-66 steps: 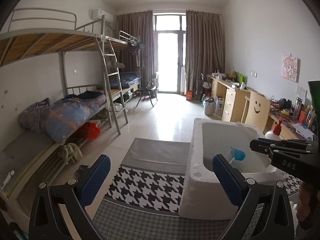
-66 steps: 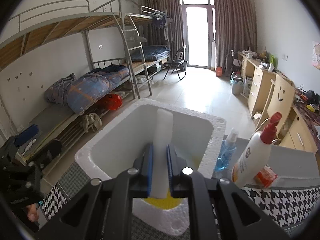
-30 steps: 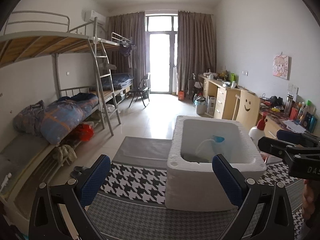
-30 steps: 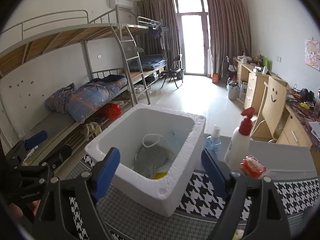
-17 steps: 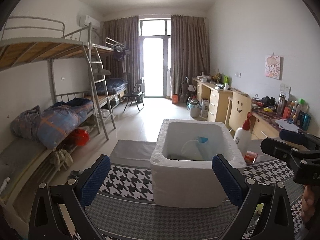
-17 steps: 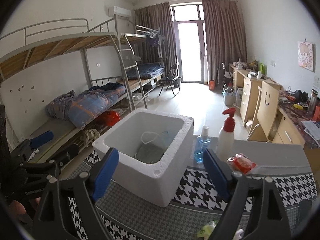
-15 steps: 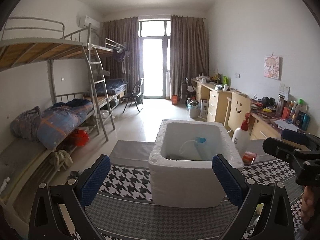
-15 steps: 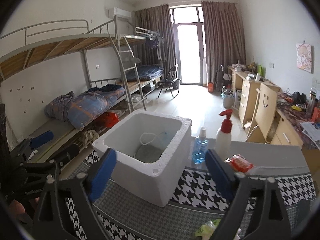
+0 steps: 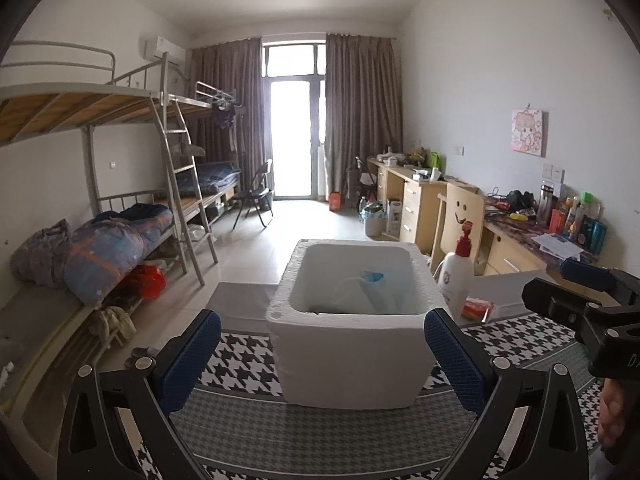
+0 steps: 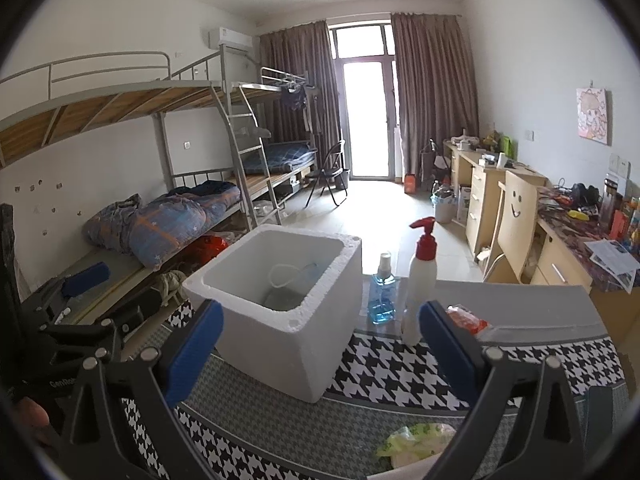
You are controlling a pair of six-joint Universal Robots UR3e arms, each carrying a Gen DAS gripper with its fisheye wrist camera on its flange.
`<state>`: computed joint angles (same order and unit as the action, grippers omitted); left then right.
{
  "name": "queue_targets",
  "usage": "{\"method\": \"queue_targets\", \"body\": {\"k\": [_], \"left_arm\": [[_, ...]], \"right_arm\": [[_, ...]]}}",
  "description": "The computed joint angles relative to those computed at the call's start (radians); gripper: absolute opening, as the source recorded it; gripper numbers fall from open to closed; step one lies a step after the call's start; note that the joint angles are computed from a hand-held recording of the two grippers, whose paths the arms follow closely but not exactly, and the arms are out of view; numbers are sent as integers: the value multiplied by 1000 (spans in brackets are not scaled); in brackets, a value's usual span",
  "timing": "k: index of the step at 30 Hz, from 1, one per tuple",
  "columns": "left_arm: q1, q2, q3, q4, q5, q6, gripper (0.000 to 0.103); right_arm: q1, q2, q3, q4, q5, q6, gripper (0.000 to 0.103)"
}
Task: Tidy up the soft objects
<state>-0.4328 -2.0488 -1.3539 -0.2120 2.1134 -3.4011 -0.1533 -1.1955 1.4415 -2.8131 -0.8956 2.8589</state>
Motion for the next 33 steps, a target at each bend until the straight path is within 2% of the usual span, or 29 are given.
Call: {"method": "queue_targets", "body": {"k": [14, 26, 33], "left_arm": [[-50, -62, 77, -25, -4, -7, 102], [-102, -104, 139, -29, -27, 12, 102], [-121, -138, 184, -39, -43, 21, 102]], "right_arm": [[-83, -83, 152, -79, 36, 7, 100], [-162, -138, 244, -93, 64, -17, 100], [-188, -168, 298, -125, 47, -11, 100]]}}
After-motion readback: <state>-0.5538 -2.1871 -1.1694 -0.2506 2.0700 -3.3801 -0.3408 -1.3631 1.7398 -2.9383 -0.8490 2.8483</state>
